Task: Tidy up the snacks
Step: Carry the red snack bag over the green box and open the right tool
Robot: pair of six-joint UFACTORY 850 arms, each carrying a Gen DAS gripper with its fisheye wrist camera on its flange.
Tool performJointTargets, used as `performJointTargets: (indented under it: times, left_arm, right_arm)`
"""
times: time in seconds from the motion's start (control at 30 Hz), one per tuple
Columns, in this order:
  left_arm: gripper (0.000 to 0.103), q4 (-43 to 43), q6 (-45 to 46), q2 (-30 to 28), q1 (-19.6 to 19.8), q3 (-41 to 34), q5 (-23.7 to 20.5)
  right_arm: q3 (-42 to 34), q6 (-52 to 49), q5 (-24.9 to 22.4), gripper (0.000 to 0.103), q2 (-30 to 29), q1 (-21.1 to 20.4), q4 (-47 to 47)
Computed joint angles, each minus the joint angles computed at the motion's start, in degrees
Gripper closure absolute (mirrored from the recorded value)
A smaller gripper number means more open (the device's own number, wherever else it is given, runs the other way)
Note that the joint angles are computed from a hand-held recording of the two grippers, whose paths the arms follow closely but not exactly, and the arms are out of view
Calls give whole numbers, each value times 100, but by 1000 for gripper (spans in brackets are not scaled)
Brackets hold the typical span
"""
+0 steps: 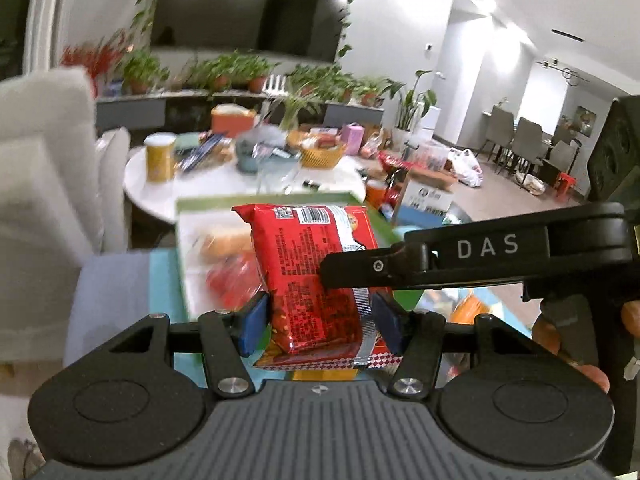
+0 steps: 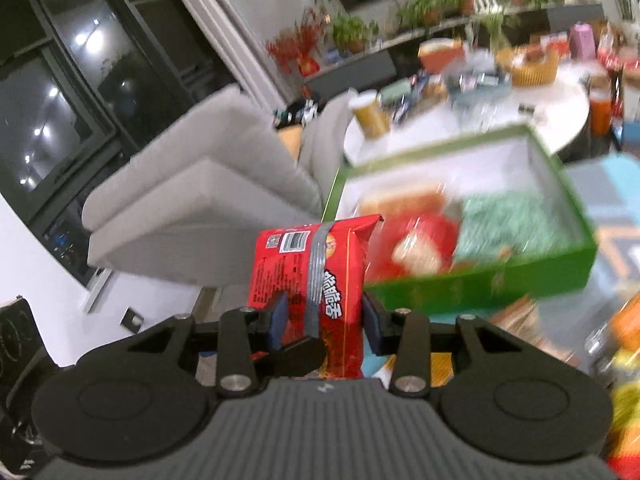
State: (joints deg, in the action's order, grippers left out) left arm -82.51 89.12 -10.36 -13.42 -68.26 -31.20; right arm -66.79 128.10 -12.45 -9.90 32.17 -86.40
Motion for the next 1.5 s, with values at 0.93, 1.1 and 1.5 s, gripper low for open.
performJointTargets:
  times: [0.93,1.1,1.5]
  left_arm:
    - [42,1738,-2031,-2073,-854,-2271,891]
    - [40,1344,-1741,-1599,-679,-1796,847]
    - [25,247,-389,257,-70,53,592]
  right_arm:
    - [12,515,-918,73,-492,-980,-625]
    - [447,1285,-494,73,3,-966,-1073]
    - [1027,-152,-595,67,787,-104,-295]
